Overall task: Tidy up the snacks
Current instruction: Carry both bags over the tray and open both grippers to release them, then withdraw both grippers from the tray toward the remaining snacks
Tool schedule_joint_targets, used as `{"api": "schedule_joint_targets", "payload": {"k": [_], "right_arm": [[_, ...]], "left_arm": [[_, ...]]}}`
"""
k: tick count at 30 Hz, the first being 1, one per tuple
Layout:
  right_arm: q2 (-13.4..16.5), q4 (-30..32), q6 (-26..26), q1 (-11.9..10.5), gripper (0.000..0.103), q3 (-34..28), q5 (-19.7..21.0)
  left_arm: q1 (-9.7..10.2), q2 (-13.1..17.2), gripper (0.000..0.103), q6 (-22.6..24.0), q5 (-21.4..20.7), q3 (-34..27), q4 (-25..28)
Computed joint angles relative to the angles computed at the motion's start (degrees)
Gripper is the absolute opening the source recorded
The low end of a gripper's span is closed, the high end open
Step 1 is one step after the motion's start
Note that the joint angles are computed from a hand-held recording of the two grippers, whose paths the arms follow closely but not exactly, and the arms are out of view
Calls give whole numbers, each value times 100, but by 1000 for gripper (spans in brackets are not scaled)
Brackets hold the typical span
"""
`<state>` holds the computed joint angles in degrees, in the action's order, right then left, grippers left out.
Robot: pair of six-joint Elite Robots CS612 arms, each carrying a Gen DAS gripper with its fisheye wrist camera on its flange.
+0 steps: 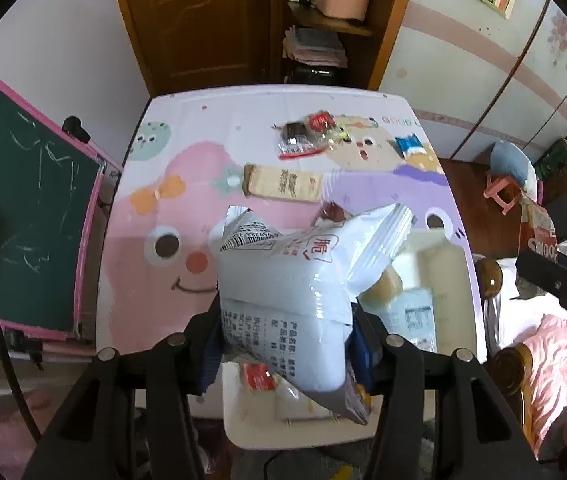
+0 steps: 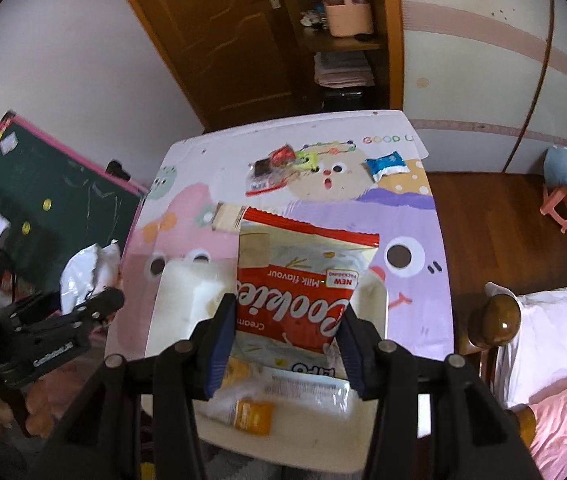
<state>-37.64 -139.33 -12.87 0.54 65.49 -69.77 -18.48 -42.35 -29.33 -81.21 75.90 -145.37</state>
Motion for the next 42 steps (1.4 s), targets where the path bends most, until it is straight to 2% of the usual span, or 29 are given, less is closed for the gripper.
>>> {"api": "schedule_joint_targets", "payload": {"k": [10, 24, 29, 31, 32, 35, 42], "right_arm": [[-367, -37, -346, -47, 48, 676, 36], [-454, 258, -481, -57, 48, 822, -15], [-431, 367, -423, -41, 51, 774, -76], [-424, 378, -403, -32, 55, 762, -92], [-424, 374, -396, -25, 59, 764, -113], [-423, 373, -374, -7, 65, 765, -172], [-410, 455, -433, 32, 66, 716, -160]], "left_arm": [[-169, -149, 52, -137, -14, 388, -124], [-267, -176, 53, -59, -49, 466, -1], [-292, -183, 58, 34, 127, 456, 69], [-312, -198, 75, 79, 273, 471, 60], [-317, -208, 78, 93, 313, 489, 24], [-312, -227, 80, 115, 337, 512, -10], [-264, -251, 80, -10, 315, 528, 85]]}}
